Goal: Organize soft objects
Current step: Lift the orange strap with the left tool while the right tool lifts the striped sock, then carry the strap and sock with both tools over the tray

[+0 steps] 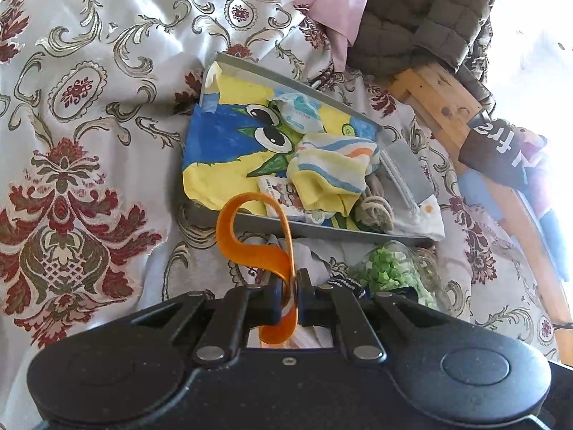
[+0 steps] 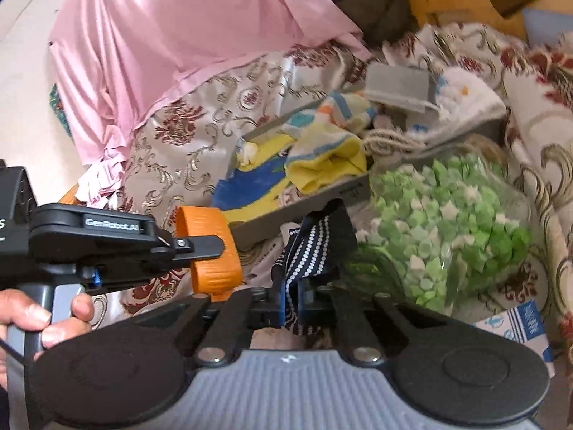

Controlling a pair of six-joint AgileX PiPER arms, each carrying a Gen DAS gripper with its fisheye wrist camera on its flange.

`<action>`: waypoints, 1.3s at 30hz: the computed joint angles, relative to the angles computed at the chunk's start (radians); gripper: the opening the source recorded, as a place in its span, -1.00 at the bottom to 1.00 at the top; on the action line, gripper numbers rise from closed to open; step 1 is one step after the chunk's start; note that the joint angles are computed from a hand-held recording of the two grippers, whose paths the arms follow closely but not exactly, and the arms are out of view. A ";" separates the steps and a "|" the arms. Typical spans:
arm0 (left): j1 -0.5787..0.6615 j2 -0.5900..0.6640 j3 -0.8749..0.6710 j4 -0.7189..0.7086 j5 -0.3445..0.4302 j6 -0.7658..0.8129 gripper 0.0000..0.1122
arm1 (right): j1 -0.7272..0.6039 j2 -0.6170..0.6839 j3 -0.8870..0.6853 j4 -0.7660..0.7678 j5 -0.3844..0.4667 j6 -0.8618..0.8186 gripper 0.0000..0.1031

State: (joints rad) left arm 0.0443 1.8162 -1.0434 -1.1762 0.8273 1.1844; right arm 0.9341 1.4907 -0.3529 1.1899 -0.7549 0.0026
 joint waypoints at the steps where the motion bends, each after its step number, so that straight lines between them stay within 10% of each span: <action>1: 0.002 0.001 -0.003 0.004 0.007 -0.003 -0.87 | 0.013 -0.011 0.005 0.013 -0.009 -0.017 -0.87; 22: -0.017 0.007 -0.100 -0.050 0.049 -0.004 -0.87 | -0.036 -0.157 0.016 0.015 -0.098 -0.289 -0.87; 30: -0.107 0.090 -0.231 -0.118 -0.062 -0.036 -0.86 | -0.540 -0.132 -0.214 -0.448 0.327 -0.299 -0.87; 39: -0.141 0.230 -0.353 -0.109 -0.124 -0.095 -0.86 | -0.628 0.075 -0.504 -0.232 0.518 -0.687 -0.87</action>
